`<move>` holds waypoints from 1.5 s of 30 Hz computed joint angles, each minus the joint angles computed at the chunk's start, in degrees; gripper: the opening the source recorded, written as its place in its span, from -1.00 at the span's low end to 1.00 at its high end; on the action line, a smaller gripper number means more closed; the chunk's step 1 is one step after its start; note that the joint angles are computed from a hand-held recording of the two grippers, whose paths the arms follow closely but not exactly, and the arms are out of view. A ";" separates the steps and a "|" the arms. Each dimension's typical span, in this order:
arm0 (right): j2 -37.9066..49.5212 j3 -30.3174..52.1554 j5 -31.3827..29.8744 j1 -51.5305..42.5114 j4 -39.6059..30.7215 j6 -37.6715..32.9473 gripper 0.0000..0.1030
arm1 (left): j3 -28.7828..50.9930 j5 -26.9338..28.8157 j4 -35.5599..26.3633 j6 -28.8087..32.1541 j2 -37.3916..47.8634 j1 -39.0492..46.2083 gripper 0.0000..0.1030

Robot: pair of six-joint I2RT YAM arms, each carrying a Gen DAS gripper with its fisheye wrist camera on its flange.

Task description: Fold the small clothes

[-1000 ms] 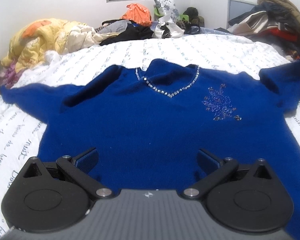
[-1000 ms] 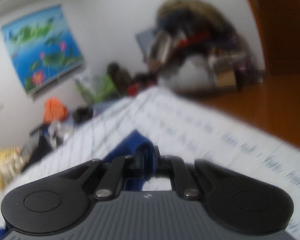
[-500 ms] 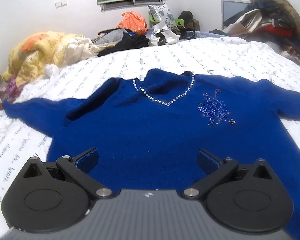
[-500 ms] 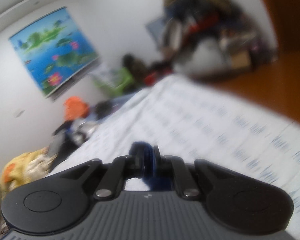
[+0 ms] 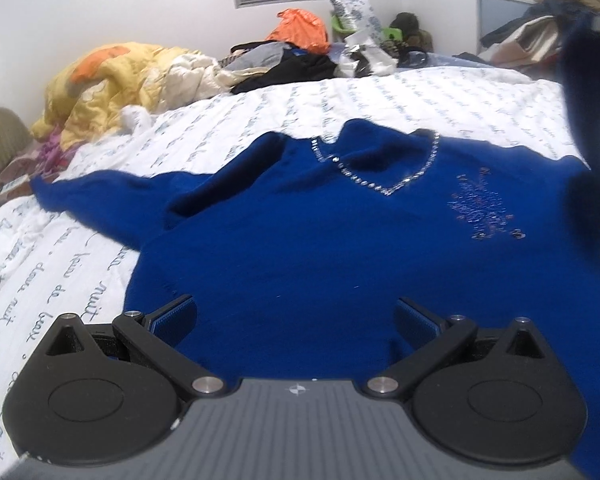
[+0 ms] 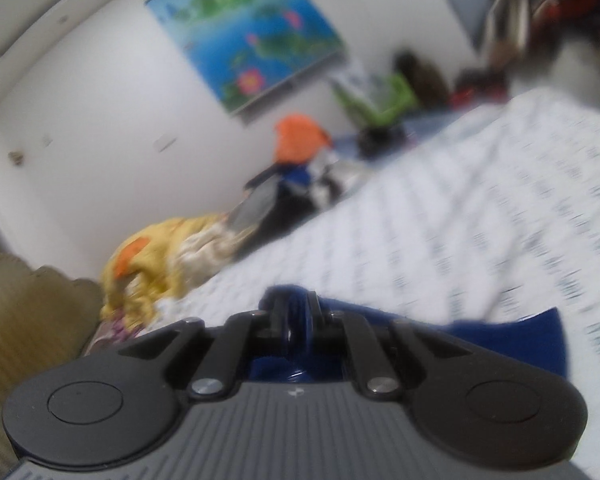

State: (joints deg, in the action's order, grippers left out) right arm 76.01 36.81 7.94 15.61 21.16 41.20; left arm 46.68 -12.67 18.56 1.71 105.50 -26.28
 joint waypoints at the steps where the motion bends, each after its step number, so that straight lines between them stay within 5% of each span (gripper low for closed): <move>1: 2.18 1.50 0.31 0.96 0.57 0.09 -0.86 | 0.14 -0.11 -0.27 -0.14 0.07 0.24 1.00; 10: 21.53 15.09 -6.66 4.27 3.68 5.33 -0.85 | -0.23 -0.20 -0.82 -0.51 -0.36 2.48 1.00; 22: 44.03 39.40 -12.91 9.87 -2.41 7.98 -0.86 | -1.54 0.84 -1.69 -2.02 -2.90 6.72 1.00; 31: 53.85 53.91 -19.15 12.33 -6.29 3.81 -0.85 | -1.64 1.42 -2.57 -3.85 -3.76 9.51 1.00; 36: 58.91 63.49 -19.89 14.01 -15.52 -0.82 -0.79 | -1.55 1.39 -3.49 -4.40 -3.71 10.01 1.00; 38: 59.59 66.83 -15.01 15.27 -22.48 -4.29 -0.46 | -1.63 1.21 -3.85 -4.43 -3.99 9.94 1.00; 40: 58.28 64.95 -12.11 15.78 -22.98 -5.55 0.43 | -1.77 1.55 -3.51 -4.16 -4.04 10.27 1.00; 45: 51.45 53.56 -12.58 15.96 -16.26 -6.56 0.43 | -1.46 1.83 -3.11 -3.42 -3.66 11.34 1.00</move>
